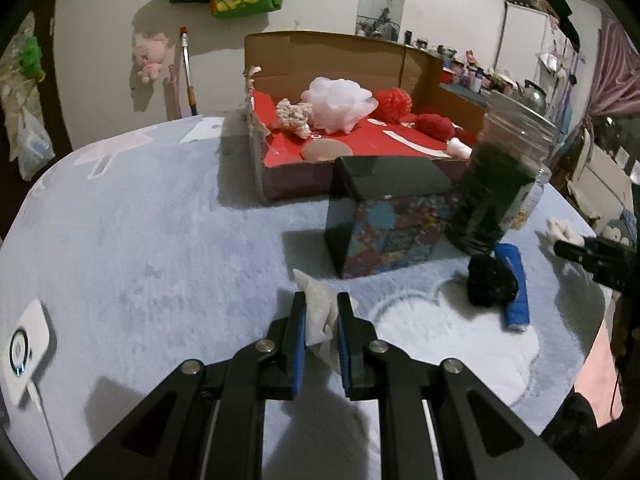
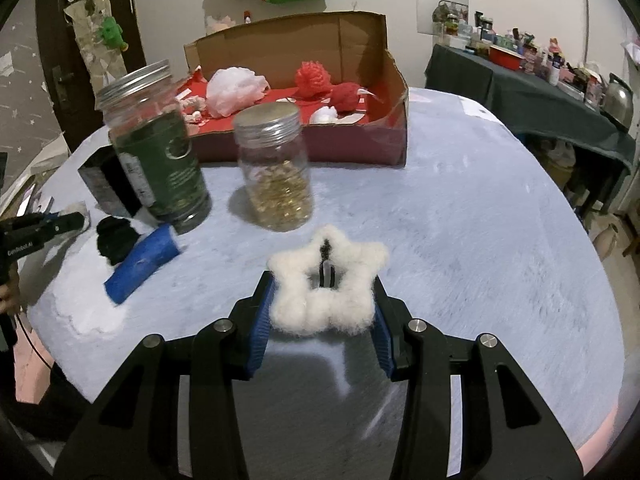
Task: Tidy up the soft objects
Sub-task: 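Carry the tissue and fluffy star over the box with both tools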
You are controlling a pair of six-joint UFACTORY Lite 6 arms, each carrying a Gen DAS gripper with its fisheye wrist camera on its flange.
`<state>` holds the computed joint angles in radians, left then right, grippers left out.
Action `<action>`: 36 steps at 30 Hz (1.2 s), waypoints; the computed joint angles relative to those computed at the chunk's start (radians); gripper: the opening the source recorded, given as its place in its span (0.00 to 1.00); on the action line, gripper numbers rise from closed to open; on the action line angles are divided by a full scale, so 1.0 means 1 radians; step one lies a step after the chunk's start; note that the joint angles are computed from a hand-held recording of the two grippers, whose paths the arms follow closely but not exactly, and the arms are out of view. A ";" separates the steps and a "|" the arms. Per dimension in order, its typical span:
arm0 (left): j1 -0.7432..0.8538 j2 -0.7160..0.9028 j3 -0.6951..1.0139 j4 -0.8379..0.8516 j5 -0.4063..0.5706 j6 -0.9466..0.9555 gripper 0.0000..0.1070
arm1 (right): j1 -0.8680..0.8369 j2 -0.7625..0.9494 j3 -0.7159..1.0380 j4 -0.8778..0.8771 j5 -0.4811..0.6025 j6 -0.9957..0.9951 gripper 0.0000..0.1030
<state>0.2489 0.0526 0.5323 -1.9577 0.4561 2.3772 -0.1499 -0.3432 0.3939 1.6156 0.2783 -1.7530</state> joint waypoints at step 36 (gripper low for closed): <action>-0.215 0.524 1.040 1.114 0.157 -1.087 0.13 | 0.054 0.636 0.984 -0.839 0.245 0.623 0.41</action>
